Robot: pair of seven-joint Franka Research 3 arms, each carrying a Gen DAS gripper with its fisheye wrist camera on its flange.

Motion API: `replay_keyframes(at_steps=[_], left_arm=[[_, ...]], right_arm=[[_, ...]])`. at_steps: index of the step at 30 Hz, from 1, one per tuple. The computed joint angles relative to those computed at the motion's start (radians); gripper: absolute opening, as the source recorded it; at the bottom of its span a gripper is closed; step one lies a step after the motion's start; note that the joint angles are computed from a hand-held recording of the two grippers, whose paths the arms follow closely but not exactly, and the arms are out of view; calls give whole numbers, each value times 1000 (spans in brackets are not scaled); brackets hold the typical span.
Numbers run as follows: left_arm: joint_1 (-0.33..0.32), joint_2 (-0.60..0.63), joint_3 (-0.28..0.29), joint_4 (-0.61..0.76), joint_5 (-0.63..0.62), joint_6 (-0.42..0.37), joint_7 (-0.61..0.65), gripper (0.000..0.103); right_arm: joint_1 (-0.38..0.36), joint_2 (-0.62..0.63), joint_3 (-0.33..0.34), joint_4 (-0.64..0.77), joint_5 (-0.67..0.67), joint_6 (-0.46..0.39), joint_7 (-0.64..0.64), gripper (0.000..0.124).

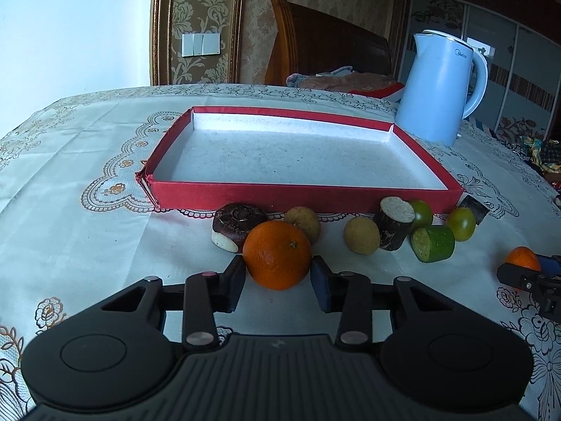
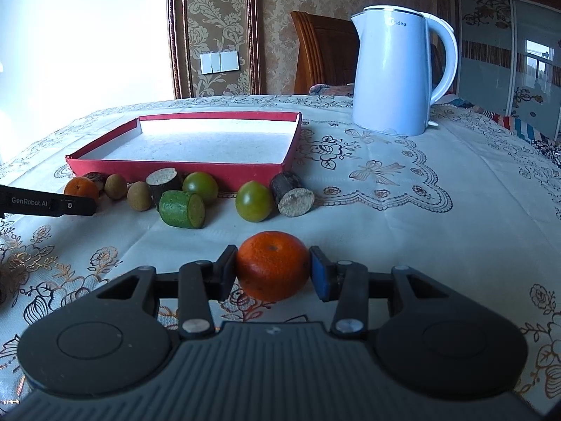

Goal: Organize fruits
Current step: 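Carry the orange in the right gripper into the red tray and release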

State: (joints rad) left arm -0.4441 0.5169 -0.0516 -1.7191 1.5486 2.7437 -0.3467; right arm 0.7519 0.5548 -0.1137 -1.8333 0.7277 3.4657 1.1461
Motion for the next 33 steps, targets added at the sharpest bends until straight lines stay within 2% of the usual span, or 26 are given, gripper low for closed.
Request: replay_keyframes(at_steps=[4,9,15,21,24,27,30,33], left_arm=[[-4,-8,1,-7,17,-10,-15,40],[-11,-23,-6,-17,39,-38,-6,40],[6,-36,-19,-6,54,-37,4,40],[13,-4,-11,68,24,-31,69,40],[22,32,0,126,-24,0,111,40],[16,73,21,182,-78,7,156,40],[10,125,41,252,-158,1,246,40],[19,176,50,320,-254,11,332,40]], right_arm=[[-28,-2,31,-5,-12,21,12,41],[-29,0,33,2,0,27,1,41],[7,24,-5,59,52,45,-60,41],[58,80,-72,193,123,26,-136,41],[125,153,-175,311,184,-21,-151,41],[218,257,-350,435,219,-124,-77,41],[272,393,-534,582,189,-274,94,41],[250,526,-646,759,118,-408,282,41]])
